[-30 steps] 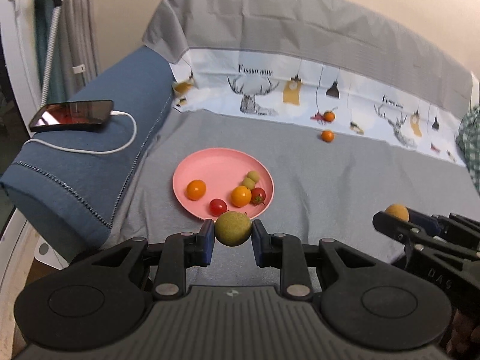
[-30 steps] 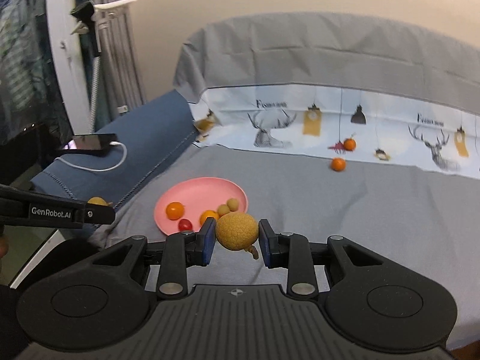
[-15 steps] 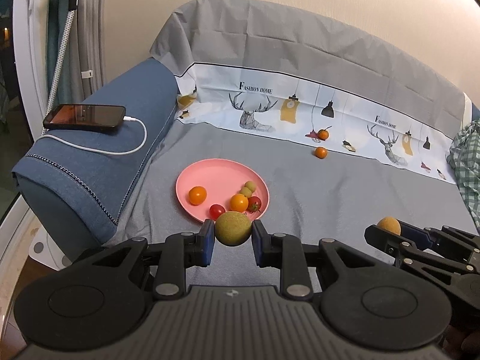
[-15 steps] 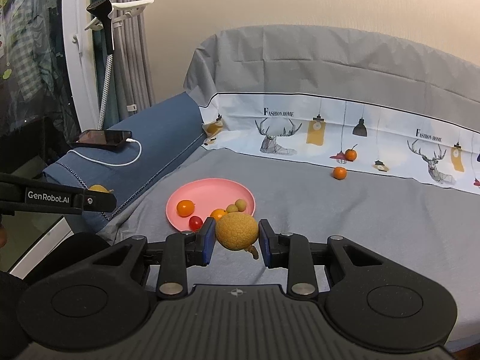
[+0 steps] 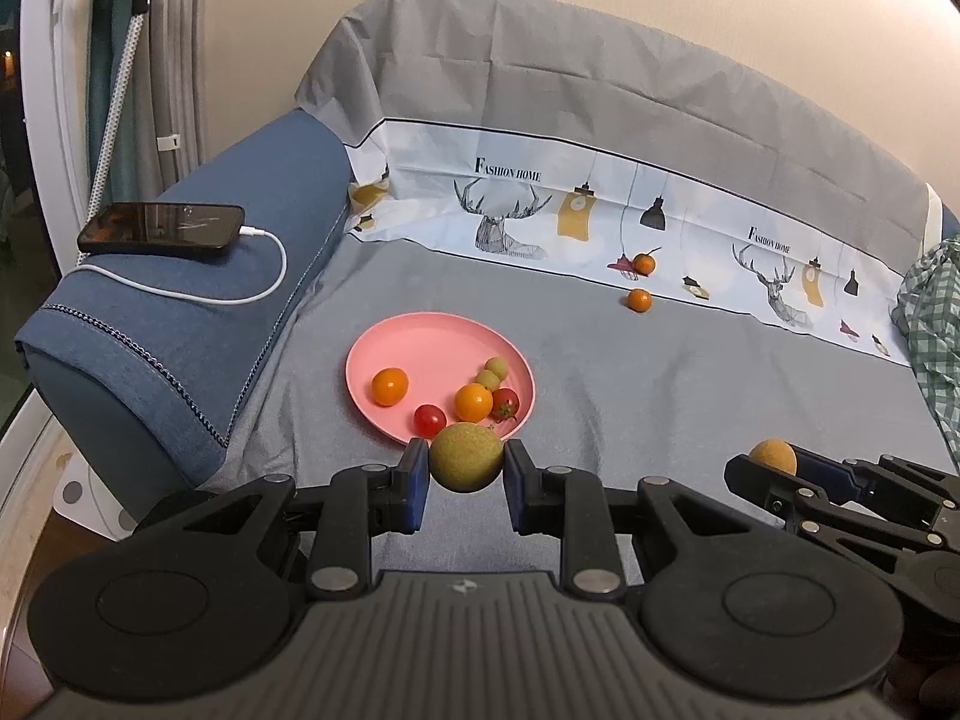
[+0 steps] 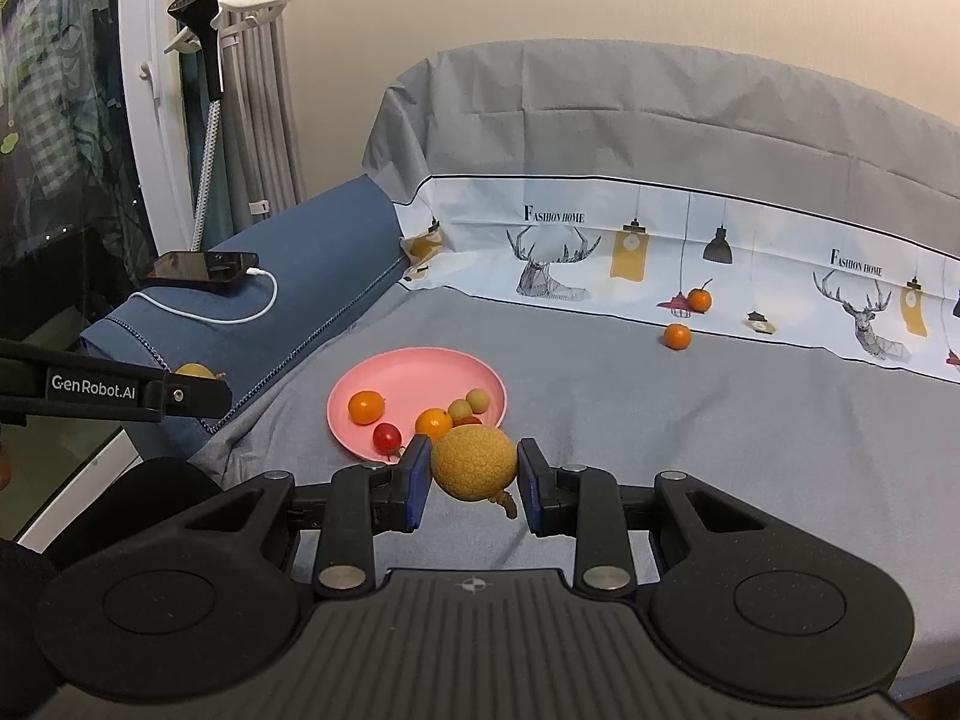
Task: Organize fruits
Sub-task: 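Carry both yellow fruits toward the pink plate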
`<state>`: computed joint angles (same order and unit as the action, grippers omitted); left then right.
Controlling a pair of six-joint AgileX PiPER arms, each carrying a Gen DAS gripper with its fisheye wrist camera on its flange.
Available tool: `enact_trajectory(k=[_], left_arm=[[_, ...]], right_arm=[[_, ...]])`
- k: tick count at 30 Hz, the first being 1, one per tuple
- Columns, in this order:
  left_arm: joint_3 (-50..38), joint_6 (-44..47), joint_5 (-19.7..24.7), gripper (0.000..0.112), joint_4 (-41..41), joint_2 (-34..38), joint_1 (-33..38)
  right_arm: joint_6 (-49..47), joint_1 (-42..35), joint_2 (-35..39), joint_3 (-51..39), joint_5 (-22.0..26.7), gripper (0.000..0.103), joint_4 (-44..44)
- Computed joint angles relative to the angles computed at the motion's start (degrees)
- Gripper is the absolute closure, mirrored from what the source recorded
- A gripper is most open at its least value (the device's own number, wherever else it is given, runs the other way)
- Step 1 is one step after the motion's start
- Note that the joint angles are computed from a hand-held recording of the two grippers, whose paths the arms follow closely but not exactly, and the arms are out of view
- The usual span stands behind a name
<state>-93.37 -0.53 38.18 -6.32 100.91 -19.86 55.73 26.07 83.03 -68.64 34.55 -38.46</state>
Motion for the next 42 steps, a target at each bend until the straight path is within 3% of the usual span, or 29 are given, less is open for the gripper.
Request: enact_trajectory(k=[27,42], left_arm=[[-3.9,-1.2,2.3,0.083,0.1,3.9,0.5],[-15.8,-3.0,6.3,0.083,2.6,12.3,2.1]], right_arm=[[-3.7,-1.6,3.6,-2.8,0.6,0.071,3.7],[-9.1,-5.2,10.8,-9.4,-0.7,0.071,7.7]])
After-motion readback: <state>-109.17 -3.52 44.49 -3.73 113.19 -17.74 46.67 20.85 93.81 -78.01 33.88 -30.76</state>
